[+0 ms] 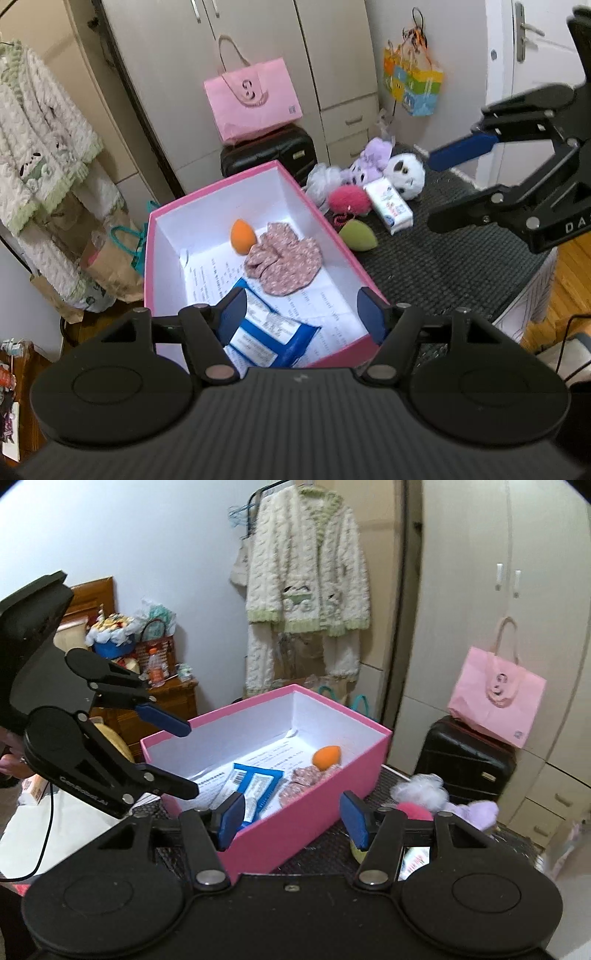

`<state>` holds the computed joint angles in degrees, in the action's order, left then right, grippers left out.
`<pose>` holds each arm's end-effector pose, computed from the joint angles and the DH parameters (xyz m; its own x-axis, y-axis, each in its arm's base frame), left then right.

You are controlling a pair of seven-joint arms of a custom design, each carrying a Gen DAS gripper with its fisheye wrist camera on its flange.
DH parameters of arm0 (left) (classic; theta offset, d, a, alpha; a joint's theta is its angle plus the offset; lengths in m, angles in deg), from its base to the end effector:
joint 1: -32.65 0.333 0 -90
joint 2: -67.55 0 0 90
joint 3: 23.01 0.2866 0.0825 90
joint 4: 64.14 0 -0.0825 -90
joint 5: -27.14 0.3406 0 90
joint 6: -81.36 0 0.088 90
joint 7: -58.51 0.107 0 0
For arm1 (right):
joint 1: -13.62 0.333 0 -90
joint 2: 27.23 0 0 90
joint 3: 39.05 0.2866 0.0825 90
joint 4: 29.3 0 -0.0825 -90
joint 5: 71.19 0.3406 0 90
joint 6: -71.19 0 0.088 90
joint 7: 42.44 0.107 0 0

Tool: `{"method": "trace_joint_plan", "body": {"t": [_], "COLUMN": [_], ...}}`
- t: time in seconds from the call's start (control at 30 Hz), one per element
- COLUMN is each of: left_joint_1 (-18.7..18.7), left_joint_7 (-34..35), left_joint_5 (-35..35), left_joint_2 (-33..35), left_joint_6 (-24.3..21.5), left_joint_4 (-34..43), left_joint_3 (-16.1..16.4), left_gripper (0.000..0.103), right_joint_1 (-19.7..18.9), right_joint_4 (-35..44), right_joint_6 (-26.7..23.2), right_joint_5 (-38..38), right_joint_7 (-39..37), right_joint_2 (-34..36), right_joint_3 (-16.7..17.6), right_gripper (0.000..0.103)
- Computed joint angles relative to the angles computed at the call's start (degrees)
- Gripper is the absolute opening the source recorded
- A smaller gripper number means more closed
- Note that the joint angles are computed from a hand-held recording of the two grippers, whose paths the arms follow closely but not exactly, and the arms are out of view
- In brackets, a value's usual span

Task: Organize soft objects
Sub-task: 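Withdraw both tools from the box back over the table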

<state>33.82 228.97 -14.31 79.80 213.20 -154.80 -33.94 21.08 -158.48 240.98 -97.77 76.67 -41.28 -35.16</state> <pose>0.6116 -0.1075 0.5567 -0.8838 -0.4275 -0.1898 -0.1728 0.6755 -0.7168 0.4731 0.1287 0.5637 0.1018 -0.9946 0.0193 -0.5561 -0.0730 -0.8279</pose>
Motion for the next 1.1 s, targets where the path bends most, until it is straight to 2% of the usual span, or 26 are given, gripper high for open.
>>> {"method": "trace_joint_plan", "body": {"t": [0.23,0.47,0.63,0.8,0.93,1.1], "left_joint_1": [-0.36,-3.57,-6.36,-8.74,-10.44,-12.47], "left_joint_7": [4.77,8.2,10.81,13.47,11.51,10.47], "left_joint_5": [-9.71,-13.67,-16.22,-19.68,-19.12,-19.8], "left_joint_2": [-5.39,-8.03,-9.01,-9.12,-7.95,-5.94], "left_joint_6": [2.12,4.38,8.46,13.32,17.27,24.25], "left_joint_4": [-7.87,-12.64,-16.2,-18.69,-19.22,-19.92], "left_joint_3": [-0.19,-0.06,-0.76,-1.49,-2.24,-4.02], "left_gripper": [0.067,0.067,0.067,0.067,0.067,0.067], "right_joint_1": [-5.81,-7.87,-12.74,-11.75,-10.99,-7.19], "right_joint_4": [-8.56,-14.64,-16.98,-18.32,-19.32,-19.2], "right_joint_6": [2.89,5.29,7.35,9.3,11.79,15.18], "right_joint_5": [-6.62,-7.16,-8.59,-6.49,-3.89,1.8], "right_joint_7": [8.43,9.16,10.8,8.38,5.38,0.79], "right_joint_2": [-7.55,-11.34,-10.96,-9.28,-7.84,-4.22], "right_joint_3": [3.75,3.24,5.23,1.79,-0.92,-6.47], "right_gripper": [0.063,0.064,0.064,0.064,0.064,0.064]}}
